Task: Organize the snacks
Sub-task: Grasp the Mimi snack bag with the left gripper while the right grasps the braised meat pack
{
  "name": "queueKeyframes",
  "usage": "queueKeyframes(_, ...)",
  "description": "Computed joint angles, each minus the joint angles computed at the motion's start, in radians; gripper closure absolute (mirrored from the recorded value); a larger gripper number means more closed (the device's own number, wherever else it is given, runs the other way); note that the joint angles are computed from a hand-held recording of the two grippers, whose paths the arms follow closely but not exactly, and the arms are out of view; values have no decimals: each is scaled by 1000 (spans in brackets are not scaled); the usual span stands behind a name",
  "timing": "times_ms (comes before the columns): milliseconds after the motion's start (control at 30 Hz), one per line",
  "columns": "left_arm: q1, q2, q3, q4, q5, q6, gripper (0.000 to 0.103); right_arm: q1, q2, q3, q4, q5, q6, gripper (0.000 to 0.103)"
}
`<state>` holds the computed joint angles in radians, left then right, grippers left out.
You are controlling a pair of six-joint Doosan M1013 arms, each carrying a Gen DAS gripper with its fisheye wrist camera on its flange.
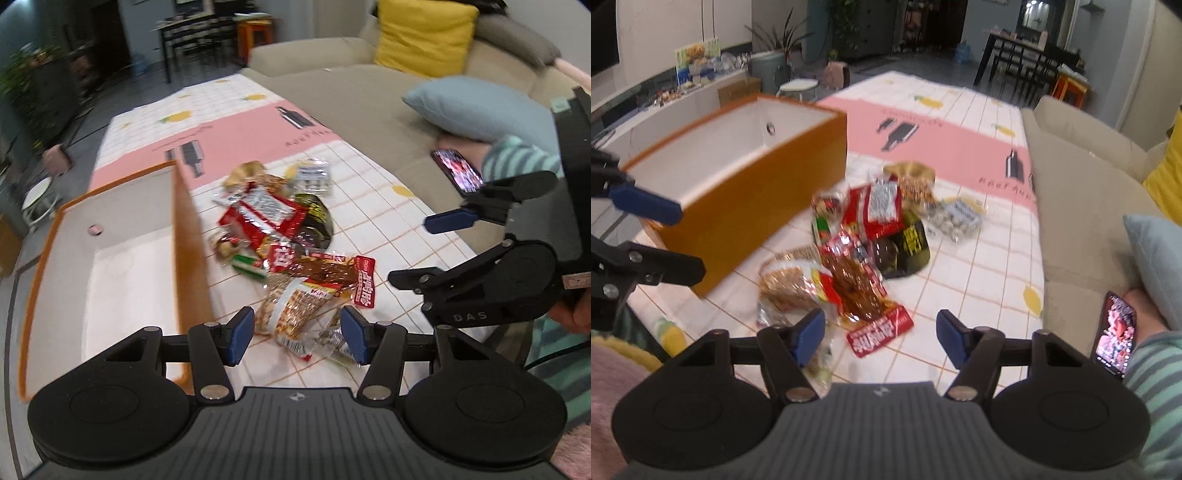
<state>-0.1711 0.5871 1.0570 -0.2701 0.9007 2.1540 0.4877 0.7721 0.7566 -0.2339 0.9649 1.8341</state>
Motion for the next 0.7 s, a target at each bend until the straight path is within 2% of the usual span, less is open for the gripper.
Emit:
queueKeyframes(167,-7,74,-93,0,94,71,39,-19,38,-29,69,-4,-93,40)
queueKeyframes(333,-25,137,-174,100,179,99,39,-31,61,-47,158,12,-149,40)
queueKeyframes(433,-32,155,-190,133,184,114,31,-35,77,-63,176,36,-136,42)
queueKeyframes(600,-43,181,-210,189,186,133,31,-37,105,-98,160,45,-167,43)
queueKeyframes(700,-39,200,-239,172,217,144,31,-37,124,-124,159,57,-231,43)
